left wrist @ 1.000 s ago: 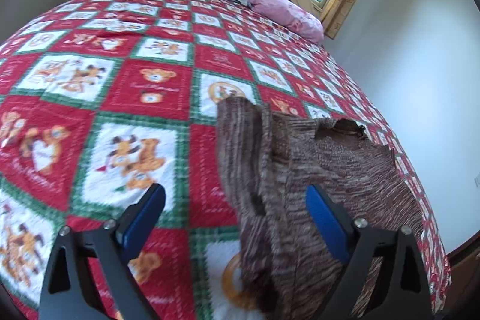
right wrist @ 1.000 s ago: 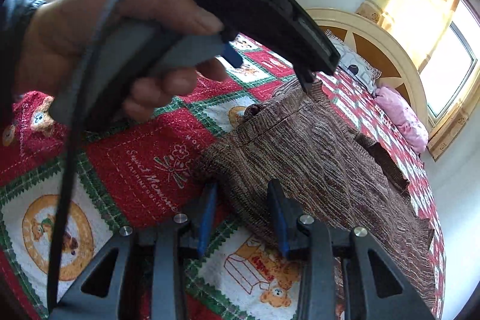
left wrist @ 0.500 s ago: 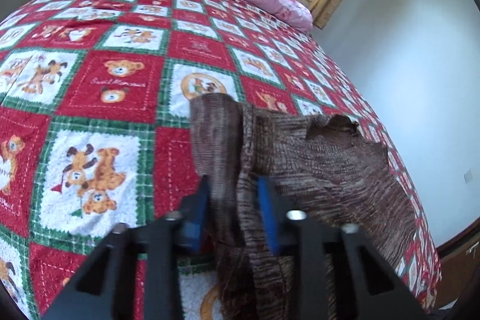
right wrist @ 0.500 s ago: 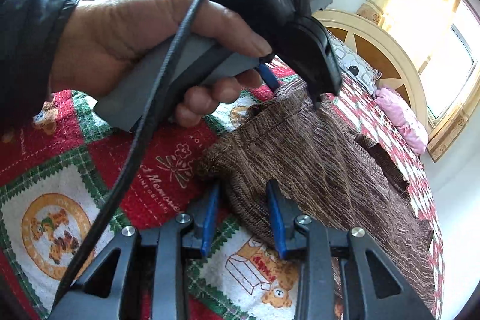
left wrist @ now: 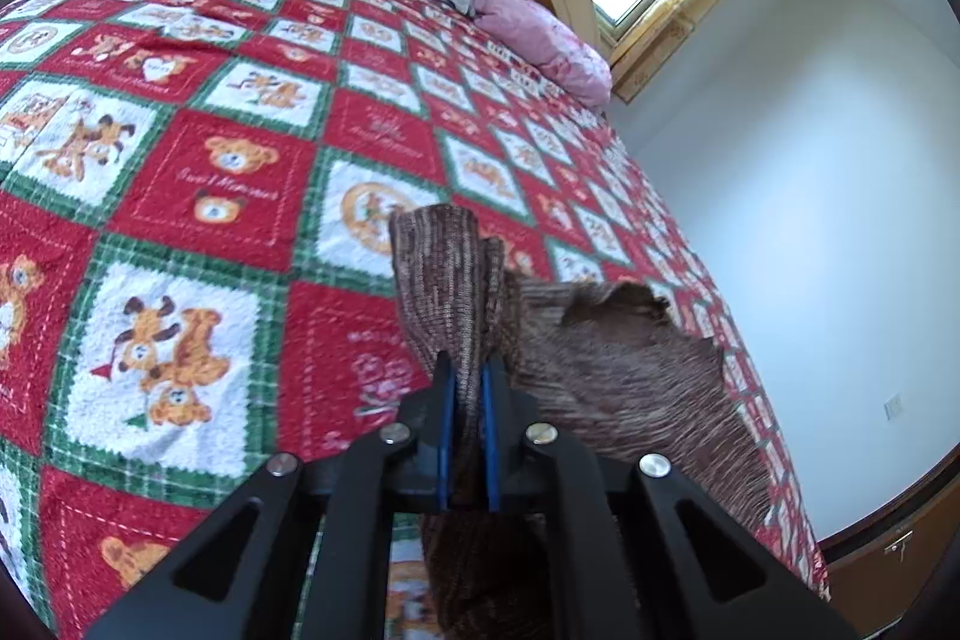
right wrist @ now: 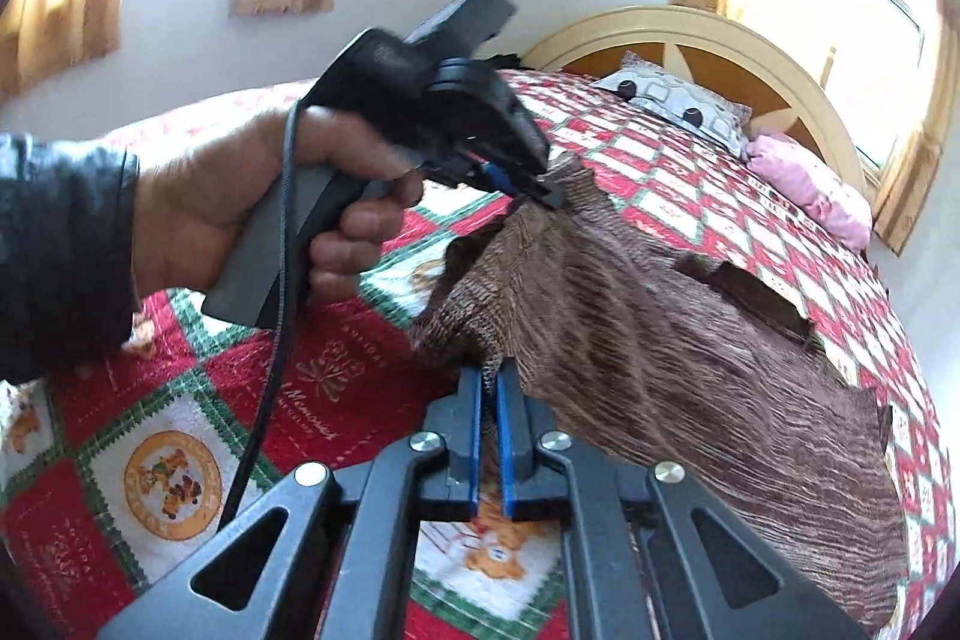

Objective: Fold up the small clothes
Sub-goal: 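Close the left tool on the folded sweater edge and lift it, then fold the lifted part over the rest of the sweater, open the left tool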

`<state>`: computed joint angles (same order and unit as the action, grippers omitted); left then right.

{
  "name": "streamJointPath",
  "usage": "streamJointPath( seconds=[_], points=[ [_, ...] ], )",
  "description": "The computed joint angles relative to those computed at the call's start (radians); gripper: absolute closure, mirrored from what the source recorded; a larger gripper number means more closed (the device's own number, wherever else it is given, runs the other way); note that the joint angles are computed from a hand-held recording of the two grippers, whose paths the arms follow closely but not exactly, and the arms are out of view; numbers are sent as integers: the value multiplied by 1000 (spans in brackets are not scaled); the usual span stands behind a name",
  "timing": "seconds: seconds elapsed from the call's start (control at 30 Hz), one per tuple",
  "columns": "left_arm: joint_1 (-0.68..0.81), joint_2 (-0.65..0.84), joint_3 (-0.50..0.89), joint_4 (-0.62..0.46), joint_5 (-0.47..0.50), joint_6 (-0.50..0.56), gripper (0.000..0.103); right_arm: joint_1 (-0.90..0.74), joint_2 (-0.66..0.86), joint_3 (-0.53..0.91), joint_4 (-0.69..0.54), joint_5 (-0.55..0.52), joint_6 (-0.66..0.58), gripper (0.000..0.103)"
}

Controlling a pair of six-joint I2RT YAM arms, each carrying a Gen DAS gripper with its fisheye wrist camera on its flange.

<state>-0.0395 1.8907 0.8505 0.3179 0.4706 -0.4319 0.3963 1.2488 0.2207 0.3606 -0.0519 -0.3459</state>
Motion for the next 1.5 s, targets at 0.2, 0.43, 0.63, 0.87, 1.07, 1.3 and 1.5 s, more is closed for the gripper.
streamJointPath(
  seconds=[0.2,0.43,0.63,0.87,1.07,1.3,1.5],
  points=[
    [-53,-44,42,-46,-56,-41,96,-171,-73,29,-73,-144,-23,100],
    [-137,-62,125,-95,-124,-84,96,-395,-158,87,-194,-329,-46,100],
    [-247,-22,255,-176,-221,-97,96,-616,-149,131,-256,-499,-108,100],
    [-361,85,449,-275,-296,-101,96,-857,-52,195,-298,-671,-185,100],
    [-447,216,650,-376,-353,-93,96,-1032,85,293,-377,-778,-278,100],
    [-526,367,859,-474,-385,-79,96,-1170,262,412,-459,-817,-384,100],
    [-572,455,1000,-558,-403,-68,96,-1237,377,497,-540,-821,-436,100]
  ],
)
